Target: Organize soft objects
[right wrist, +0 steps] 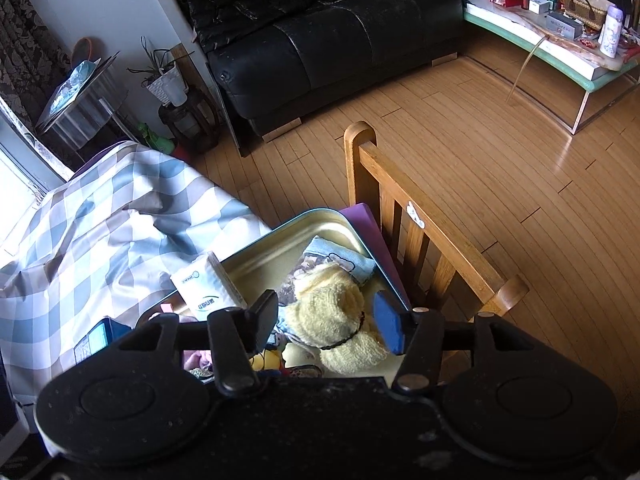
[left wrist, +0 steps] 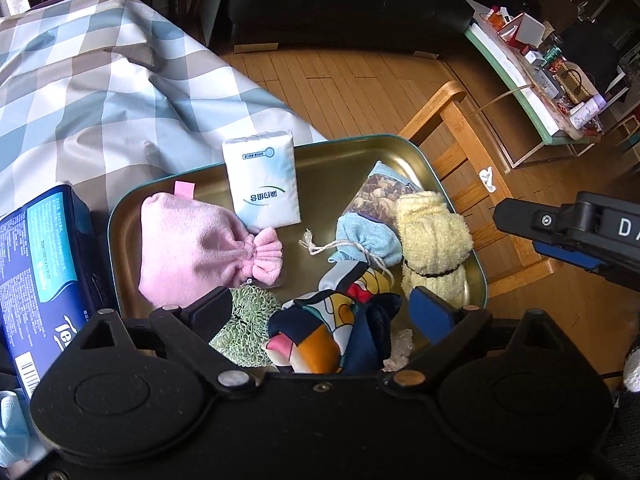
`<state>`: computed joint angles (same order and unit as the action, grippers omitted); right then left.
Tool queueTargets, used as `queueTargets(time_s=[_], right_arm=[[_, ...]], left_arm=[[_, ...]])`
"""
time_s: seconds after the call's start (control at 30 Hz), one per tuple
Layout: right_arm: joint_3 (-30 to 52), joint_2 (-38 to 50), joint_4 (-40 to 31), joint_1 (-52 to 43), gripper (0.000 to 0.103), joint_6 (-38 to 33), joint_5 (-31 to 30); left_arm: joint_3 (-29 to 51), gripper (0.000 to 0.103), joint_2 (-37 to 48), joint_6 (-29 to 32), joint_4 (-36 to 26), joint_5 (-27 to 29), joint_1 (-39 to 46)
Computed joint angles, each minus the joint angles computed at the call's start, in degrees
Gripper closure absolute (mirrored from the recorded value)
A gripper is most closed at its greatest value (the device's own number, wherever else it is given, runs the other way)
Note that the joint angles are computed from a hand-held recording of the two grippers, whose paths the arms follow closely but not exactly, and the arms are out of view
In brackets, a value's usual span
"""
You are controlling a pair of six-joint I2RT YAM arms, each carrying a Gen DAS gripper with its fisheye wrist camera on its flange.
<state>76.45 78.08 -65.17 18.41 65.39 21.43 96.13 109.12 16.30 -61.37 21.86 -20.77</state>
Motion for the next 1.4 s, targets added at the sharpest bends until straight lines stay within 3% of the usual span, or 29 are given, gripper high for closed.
queueTargets(time_s=[0.87, 1.4], right_arm=[[1.57, 2.23, -1.57, 0.22, 0.041, 0.03, 0.27], [6.52, 9.13, -2.96, 2.00, 0.035, -1.46, 0.53]], left_arm=[[-1.22, 0.011, -1.47, 2.25, -1.41, -0.24, 3.64], [-0.56, 0.011, -2.02, 9.51, -5.30, -0.19, 15.65]])
